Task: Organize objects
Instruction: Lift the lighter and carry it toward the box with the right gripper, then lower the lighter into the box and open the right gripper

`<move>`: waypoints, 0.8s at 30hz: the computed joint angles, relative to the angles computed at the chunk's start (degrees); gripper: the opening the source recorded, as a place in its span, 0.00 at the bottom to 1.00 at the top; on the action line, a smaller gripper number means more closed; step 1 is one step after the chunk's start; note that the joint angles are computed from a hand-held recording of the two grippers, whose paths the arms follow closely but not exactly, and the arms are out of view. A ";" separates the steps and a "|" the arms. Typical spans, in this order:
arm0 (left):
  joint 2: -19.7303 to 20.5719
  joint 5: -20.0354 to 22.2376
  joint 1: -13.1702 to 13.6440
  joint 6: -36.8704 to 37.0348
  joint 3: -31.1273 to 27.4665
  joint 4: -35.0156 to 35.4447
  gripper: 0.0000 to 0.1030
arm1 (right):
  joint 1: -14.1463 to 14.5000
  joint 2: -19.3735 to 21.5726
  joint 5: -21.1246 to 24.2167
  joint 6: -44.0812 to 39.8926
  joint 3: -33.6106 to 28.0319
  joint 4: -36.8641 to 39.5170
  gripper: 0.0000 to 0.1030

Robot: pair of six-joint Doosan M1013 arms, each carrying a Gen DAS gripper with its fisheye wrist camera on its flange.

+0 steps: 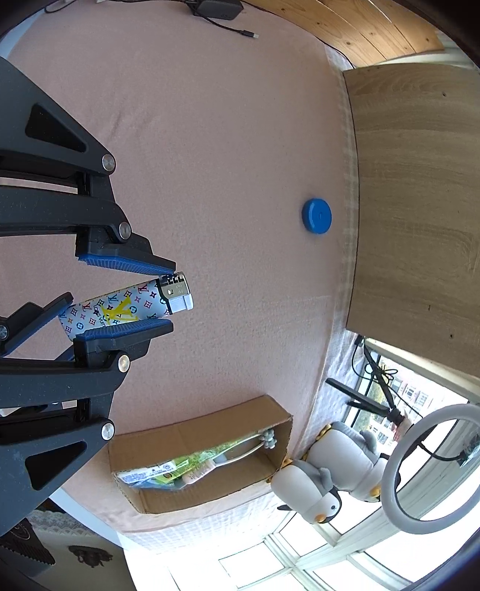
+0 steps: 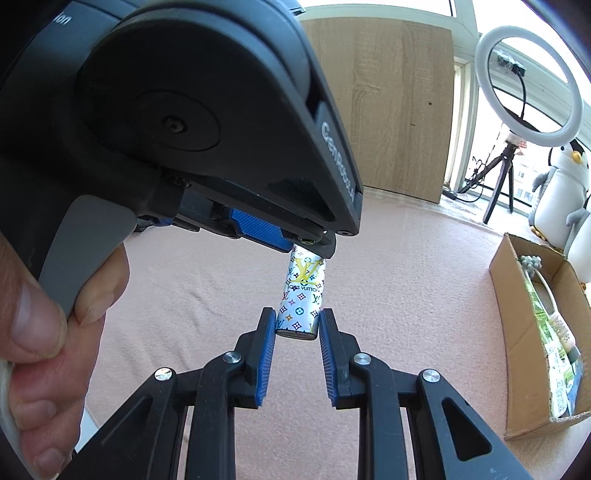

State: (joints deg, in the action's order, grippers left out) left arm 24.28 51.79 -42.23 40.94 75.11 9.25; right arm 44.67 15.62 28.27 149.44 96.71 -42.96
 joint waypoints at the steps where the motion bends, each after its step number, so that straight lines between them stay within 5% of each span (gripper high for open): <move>1: 0.82 0.30 -0.19 1.21 -1.33 -0.49 0.26 | -0.15 -0.37 0.48 1.64 0.41 -1.15 0.20; 7: 6.63 2.74 -1.87 8.32 -10.83 -3.60 0.26 | -4.89 -1.62 0.20 8.80 3.22 -6.48 0.20; 17: 16.70 8.74 -5.03 16.09 -27.92 -7.52 0.26 | -8.64 -6.18 4.23 19.84 8.77 -13.24 0.21; 24: 20.61 11.57 -5.98 18.60 -34.48 -8.93 0.26 | -9.71 -8.10 5.94 23.41 10.99 -14.75 0.21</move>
State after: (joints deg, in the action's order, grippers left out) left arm 44.90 63.36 -48.20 59.54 40.63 0.31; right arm 34.96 7.53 34.21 172.85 107.69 -57.72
